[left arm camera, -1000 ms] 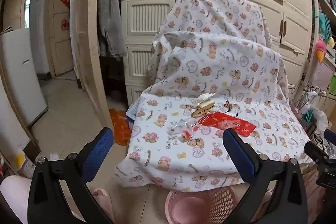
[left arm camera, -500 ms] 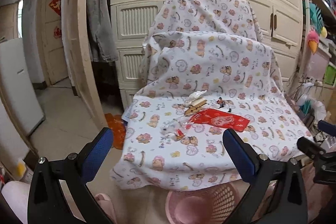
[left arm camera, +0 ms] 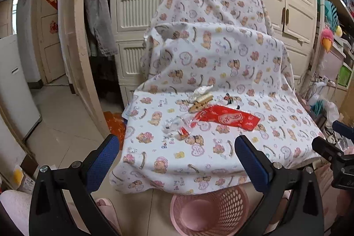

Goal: Collect trash

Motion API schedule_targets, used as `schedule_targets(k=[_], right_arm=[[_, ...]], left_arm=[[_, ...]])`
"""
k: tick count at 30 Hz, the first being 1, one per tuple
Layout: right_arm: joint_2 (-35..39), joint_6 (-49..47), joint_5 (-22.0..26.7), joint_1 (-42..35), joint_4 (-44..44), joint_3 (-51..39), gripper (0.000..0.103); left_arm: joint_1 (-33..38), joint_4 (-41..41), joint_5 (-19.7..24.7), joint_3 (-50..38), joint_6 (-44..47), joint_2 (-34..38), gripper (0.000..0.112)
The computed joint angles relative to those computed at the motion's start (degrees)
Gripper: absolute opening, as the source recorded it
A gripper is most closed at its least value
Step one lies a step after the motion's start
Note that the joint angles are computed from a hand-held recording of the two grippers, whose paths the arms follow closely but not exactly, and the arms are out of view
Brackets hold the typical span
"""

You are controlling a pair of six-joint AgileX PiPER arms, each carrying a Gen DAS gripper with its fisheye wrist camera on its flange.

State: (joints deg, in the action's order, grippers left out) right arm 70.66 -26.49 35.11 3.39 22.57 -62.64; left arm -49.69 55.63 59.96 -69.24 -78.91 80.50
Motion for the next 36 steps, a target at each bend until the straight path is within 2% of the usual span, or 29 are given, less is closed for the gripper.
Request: schedule_targets(k=[4,9,13,19,23,24,26,27,30,31,33,34,35,36], right_arm=[[0.0,-1.6,1.0,-0.9,1.5,0.0,0.103],[0.1,-3.4,1.6,-1.8,2.4,0.2,0.103],[-0.1,-5.7,1.8,-2.6,4.8,0.4,0.103],[-0.1,-6.3,2.0,-2.6,6.3,0.5,0.103],[-0.1,-7.6,2.3,-2.8,7.6,0.5,0.101],[0.0,-7.3,2.2,-2.4,7.6,0.6,0.100],[0.9,-7.2,2.9,-1.6,7.7,0.2,0.094],[1.4,-6.8,3.2,-0.9,7.2,0.0,0.093],[2.3,-5.1,3.1,0.7,5.8,-0.8,0.085],[2.6,-5.7,3.5,0.8,6.4,-1.3,0.082],[3.8,-6.4,4.7,1.6,5.7,-3.9,0.071],[4.9,-6.2,5.9,2.4,4.3,-6.1,0.057],[6.9,-6.3,8.4,2.9,3.5,-10.0,0.050],[8.6,-5.8,10.1,3.2,3.3,-13.2,0.050]], left_arm=[[-0.1,0.3,0.3,-0.1,-0.3,0.2,0.102],[-1.1,2.1,3.2,-0.9,-2.2,1.6,0.102],[-2.0,4.0,3.2,-0.7,-2.9,1.4,0.102],[-4.0,10.7,5.5,0.6,-8.0,1.9,0.102],[-1.1,5.4,0.2,0.6,-4.7,0.3,0.102],[-0.5,4.0,0.3,0.2,-3.6,0.5,0.102],[0.3,1.9,3.0,-1.8,-0.9,2.1,0.102],[1.8,0.5,2.8,-2.7,2.1,2.3,0.102],[9.2,-9.2,-4.1,-3.7,10.7,1.0,0.102],[11.1,-12.2,-4.9,-4.8,13.4,1.7,0.102],[14.8,-18.0,-3.7,-9.7,19.8,4.7,0.102],[16.3,-19.9,-2.4,-12.3,21.9,6.3,0.102],[17.8,-22.0,-2.0,-14.7,24.3,7.5,0.102],[19.4,-24.6,-2.3,-16.7,27.4,8.3,0.102]])
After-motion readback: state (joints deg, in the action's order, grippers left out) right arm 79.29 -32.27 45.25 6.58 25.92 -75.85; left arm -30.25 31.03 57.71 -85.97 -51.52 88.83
